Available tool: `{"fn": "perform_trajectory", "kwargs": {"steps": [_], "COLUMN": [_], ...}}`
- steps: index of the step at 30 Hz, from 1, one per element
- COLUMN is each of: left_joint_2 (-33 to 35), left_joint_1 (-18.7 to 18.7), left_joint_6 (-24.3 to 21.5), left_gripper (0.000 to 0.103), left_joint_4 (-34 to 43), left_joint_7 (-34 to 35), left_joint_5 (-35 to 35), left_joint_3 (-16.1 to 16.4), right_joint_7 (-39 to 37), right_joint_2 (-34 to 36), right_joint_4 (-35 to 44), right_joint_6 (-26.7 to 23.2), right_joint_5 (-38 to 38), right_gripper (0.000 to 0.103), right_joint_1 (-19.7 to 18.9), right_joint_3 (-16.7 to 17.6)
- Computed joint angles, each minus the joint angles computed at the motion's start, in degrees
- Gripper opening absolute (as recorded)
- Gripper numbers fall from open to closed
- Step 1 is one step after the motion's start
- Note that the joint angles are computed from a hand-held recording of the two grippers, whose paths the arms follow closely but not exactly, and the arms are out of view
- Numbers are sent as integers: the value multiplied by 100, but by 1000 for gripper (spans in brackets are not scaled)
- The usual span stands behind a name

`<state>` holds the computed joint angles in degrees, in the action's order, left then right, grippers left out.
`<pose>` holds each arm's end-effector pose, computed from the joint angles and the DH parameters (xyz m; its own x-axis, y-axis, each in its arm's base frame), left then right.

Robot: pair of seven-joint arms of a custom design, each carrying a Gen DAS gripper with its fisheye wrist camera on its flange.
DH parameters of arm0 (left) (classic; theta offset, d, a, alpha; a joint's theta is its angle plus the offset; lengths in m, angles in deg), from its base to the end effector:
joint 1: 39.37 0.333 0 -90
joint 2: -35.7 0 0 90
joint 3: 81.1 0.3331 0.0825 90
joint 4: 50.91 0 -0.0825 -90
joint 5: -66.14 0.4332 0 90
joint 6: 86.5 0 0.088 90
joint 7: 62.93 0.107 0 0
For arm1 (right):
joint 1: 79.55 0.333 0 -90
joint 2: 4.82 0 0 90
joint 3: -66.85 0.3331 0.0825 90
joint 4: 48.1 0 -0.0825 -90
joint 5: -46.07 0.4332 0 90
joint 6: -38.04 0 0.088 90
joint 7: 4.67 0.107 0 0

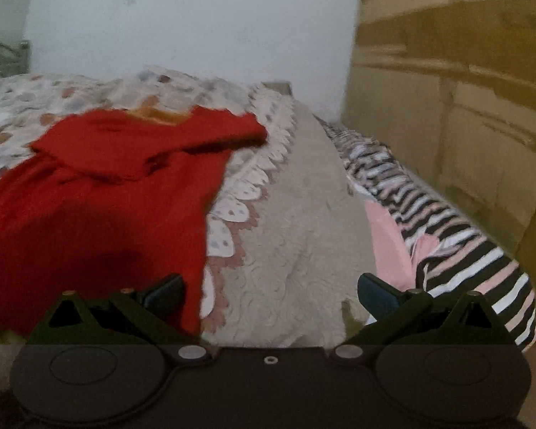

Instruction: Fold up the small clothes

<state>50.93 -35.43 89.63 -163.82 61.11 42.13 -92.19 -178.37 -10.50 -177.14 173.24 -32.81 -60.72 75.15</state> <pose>0.6920 -0.0447 0.4199 -0.2516 -0.9657 -0.0635 -0.6269 0.2126 -0.7496 0.5129 0.2495 0.4250 -0.3357 -0.9222 0.1919 -0.5300 0.0165 -0.8478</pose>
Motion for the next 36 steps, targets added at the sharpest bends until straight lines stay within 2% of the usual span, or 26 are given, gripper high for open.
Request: {"fn": "perform_trajectory", "kwargs": {"steps": [4,6,9,13,17,21,28,36], "left_joint_2": [-357,-488,-665,-838,-970,-1052,-1095,-1139], "left_joint_1": [421,424,252,110,-87,-253,-435,-476], "left_joint_6": [91,83,47,40,101,354,432,214], "left_gripper": [103,103,103,103,103,103,103,103], "left_joint_4": [-293,-372,-492,-596,-675,-749,-843,-918], "left_joint_7": [490,693,869,1433,2000,2450,2159,1738], "left_joint_5": [-802,-1123,-1369,-1947,-2476,-2899,-2651,-2593], "left_joint_3": [-511,-565,-464,-467,-395,-342,-138,-17], "right_joint_7": [-371,-654,-1313,-2189,-2737,-2970,-3450,-2897], "right_joint_2": [-242,-259,-122,305,779,878,733,720], "right_joint_4": [-267,-322,-270,-16,243,294,183,106], "right_joint_6": [177,336,226,-341,-820,-954,-1000,-1633], "right_joint_5": [-376,-525,-511,-617,-890,-1132,-1441,-1467], "right_gripper": [103,103,103,103,102,102,102,99], "right_joint_1": [86,108,176,368,599,759,823,988], "right_joint_3": [114,143,209,269,188,64,35,148]}}
